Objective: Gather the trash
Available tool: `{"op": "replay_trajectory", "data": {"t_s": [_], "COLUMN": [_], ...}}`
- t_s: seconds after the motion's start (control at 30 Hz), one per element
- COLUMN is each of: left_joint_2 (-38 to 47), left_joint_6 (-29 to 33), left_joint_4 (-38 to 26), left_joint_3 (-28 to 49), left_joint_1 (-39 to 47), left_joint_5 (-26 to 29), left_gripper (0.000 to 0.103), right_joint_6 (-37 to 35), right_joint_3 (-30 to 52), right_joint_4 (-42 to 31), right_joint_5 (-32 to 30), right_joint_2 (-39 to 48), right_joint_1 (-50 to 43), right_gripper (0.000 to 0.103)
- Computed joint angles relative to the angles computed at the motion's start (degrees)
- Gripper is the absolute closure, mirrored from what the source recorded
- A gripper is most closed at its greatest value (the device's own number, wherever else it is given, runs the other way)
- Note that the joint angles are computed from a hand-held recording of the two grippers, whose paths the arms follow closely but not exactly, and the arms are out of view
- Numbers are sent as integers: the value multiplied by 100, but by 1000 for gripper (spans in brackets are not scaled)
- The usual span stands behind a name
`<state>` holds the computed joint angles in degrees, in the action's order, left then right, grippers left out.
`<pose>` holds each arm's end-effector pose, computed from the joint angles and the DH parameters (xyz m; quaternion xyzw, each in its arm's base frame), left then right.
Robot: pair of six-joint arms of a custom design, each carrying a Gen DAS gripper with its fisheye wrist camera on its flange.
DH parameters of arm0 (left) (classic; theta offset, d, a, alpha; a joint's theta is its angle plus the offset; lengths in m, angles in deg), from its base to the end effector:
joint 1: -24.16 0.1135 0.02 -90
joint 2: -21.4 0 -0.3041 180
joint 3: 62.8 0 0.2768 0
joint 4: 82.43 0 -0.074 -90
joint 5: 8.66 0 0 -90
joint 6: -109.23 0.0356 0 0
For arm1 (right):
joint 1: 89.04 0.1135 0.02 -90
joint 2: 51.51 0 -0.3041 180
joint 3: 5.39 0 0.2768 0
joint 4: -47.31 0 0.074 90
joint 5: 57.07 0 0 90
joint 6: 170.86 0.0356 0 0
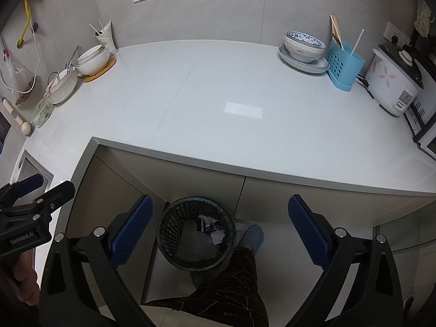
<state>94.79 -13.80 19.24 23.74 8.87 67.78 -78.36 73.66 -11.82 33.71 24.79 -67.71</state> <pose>0.2416 -0.0574 0.3693 -0.1746 0.9543 0.0179 0.2419 0.2658 0.1033 0.3310 -0.1546 0.9447 0.0533 0.2843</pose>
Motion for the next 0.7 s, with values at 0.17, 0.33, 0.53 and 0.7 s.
{"op": "replay_trajectory", "data": {"t_s": [0.17, 0.33, 0.53, 0.7], "left_joint_2": [20, 44, 31, 1], "left_joint_6": [-17, -29, 0, 58], "left_joint_4": [-13, -35, -5, 41], "left_joint_3": [52, 104, 98, 49], "left_joint_1": [-22, -27, 23, 71], "left_joint_5": [7, 20, 101, 163], "left_gripper": [6, 6, 6, 6], "right_joint_6": [-14, 47, 75, 88], "right_joint_3": [0, 2, -10, -3], "right_joint_4": [6, 18, 31, 21], "right_joint_5": [-13, -4, -8, -15], "right_joint_2": [3, 28, 28, 33], "right_joint_1": [-13, 20, 35, 33], "right_gripper": [8, 8, 8, 8]}}
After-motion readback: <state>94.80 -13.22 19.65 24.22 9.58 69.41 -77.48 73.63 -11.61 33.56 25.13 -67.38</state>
